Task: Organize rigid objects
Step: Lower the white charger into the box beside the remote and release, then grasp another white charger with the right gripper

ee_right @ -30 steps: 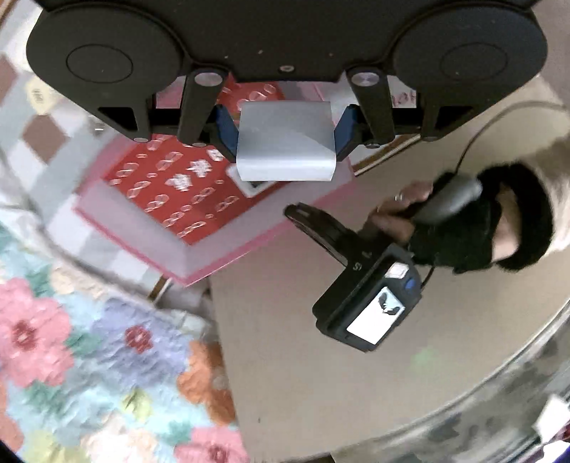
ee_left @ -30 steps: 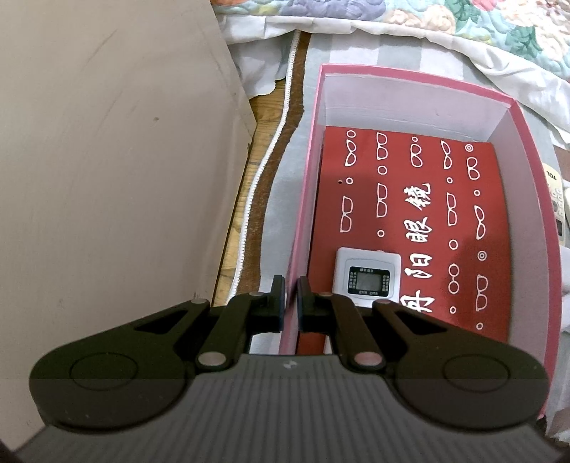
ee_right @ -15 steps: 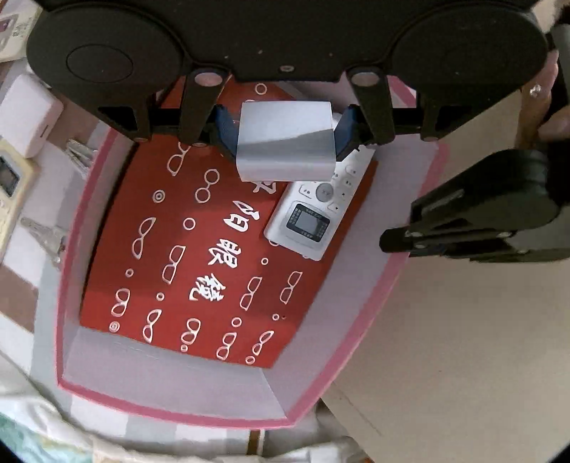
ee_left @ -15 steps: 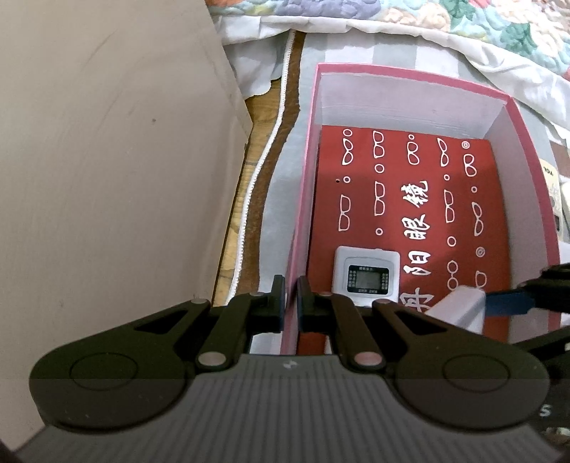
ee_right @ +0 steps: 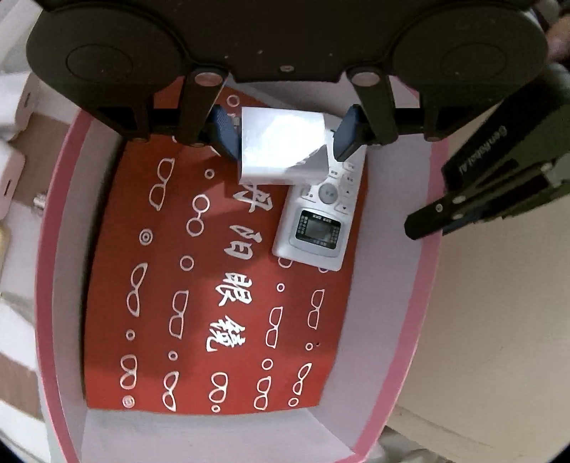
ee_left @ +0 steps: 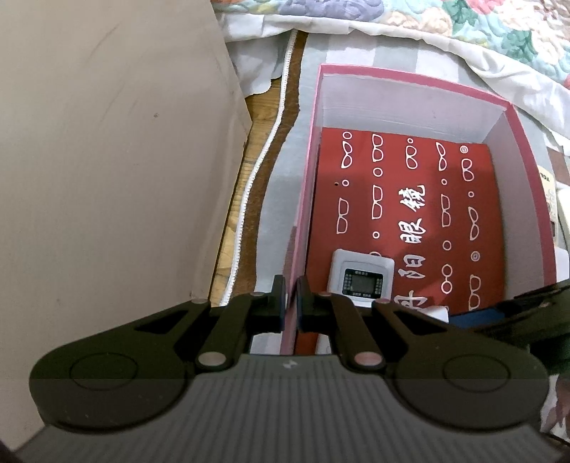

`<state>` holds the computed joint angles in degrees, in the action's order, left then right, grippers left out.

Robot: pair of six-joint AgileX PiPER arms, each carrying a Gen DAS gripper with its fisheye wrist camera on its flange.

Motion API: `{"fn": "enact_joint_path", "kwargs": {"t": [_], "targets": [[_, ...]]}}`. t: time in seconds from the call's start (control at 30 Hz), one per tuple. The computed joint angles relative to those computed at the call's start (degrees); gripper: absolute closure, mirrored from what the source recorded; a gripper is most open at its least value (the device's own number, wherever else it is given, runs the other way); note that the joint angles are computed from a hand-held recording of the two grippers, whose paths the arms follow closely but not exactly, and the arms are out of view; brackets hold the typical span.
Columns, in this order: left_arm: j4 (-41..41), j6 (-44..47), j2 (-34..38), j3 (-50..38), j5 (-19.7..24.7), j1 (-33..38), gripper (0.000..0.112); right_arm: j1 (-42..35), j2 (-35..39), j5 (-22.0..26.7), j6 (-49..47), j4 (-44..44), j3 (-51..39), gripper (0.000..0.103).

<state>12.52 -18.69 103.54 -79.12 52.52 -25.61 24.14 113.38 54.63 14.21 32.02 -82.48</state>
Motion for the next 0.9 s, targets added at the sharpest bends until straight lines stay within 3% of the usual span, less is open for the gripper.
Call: {"fn": "enact_joint_path", "kwargs": {"t": [0.1,0.17,0.27,0.37,0.47,0.57,0.7,0.9], "targets": [[0.7,-0.3,-0.1,0.2,-0.1,-0.4,0.107,0.8,-0.1,-0.1,0.3,-1.6,-0.3,0.048],[0.5,-0.5,0.0,0.1,-0.1,-0.4,0.107,1.3,-0.5,-0.3,0.6,-2.9,0.2,0.062],[0.4,-0.4,0.0,-0.1,0.0,-0.4,0.107,0.9,-1.2,-0.9,0.2,-2.1,1.3,0.071],[0.6,-0.4,0.2,-0.4,0.3,-0.5,0.107,3.0,-2.0,-0.3,2.1,-7.6,0.5,0.077],[0.5,-0.4,0.2,-0.5,0.3,-0.4,0.107,4.3,-2.5,1.5,1.2,-10.3,-0.1,0.077],[0.5,-0.6,0.1,-0.2,-0.2,-0.3,0.107,2.2,-4.9,1.8,-3.7,-5.1,2.0,0.071],[0.5,-1.1,-0.2,0.4,-0.9,-0.3,0.107,-0.8,-14.9,-1.0,-13.8,-3.8,8.4,0.07],[1.8,-1.9,0.2,0.0,-0.5,-1.0,0.106,-12.8,-29.0,-0.4,-30.9,3.5,20.6,0.059]]}}
